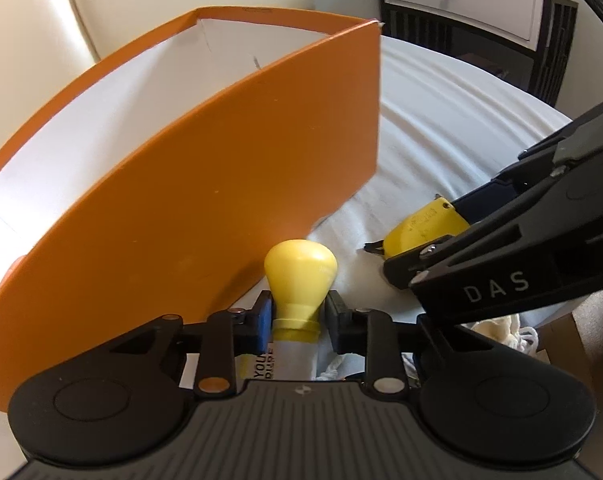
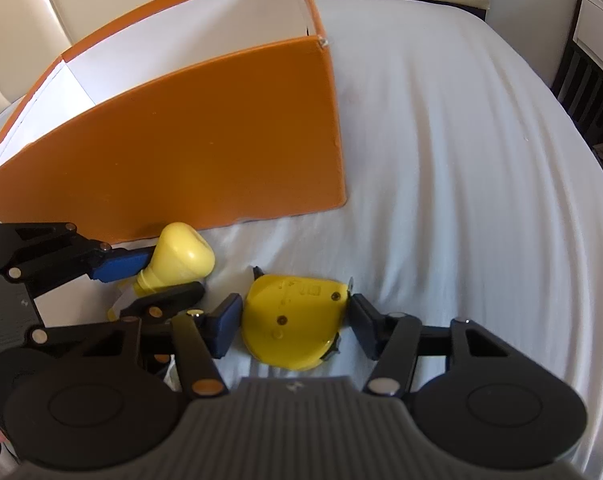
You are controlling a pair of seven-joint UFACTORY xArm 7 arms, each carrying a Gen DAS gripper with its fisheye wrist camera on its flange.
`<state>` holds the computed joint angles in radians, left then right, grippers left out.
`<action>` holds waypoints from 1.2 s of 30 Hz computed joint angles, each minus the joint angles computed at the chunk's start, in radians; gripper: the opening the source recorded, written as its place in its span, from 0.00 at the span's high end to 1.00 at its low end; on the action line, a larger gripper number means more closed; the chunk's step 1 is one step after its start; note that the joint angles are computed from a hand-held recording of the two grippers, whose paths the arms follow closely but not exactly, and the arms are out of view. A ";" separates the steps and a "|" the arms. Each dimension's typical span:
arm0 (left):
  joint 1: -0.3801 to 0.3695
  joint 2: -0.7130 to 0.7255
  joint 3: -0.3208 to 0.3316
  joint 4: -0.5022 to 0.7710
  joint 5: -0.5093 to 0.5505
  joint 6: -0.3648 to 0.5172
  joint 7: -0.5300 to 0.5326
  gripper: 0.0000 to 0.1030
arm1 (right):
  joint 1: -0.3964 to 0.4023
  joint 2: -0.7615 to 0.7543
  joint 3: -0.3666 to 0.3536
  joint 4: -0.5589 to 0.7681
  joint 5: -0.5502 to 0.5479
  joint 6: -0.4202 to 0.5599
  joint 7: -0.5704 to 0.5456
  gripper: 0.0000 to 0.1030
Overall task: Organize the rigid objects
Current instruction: 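Carry the tape measure and yellow-capped bottle over the orange box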
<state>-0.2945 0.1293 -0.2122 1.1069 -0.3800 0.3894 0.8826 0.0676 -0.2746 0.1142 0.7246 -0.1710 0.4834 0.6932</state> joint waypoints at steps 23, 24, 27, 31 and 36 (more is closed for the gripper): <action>-0.027 -0.239 0.108 -0.007 -0.466 0.085 0.138 0.72 | -0.059 -0.242 0.070 -0.037 -0.079 -0.135 0.032 0.45; -0.026 -0.231 0.113 0.014 -0.468 0.081 0.125 0.72 | -0.056 -0.229 0.056 -0.011 -0.073 -0.141 0.006 0.45; -0.008 -0.190 0.121 0.094 -0.436 0.069 0.055 0.72 | -0.070 -0.168 0.065 0.078 -0.080 -0.142 -0.032 0.45; 0.032 -0.073 0.110 0.244 -0.300 0.064 -0.105 0.72 | -0.045 -0.048 0.049 0.203 -0.055 -0.126 -0.080 0.45; 0.101 0.095 0.088 0.439 -0.207 0.176 -0.233 0.72 | 0.007 0.127 0.018 0.371 -0.002 -0.070 -0.125 0.45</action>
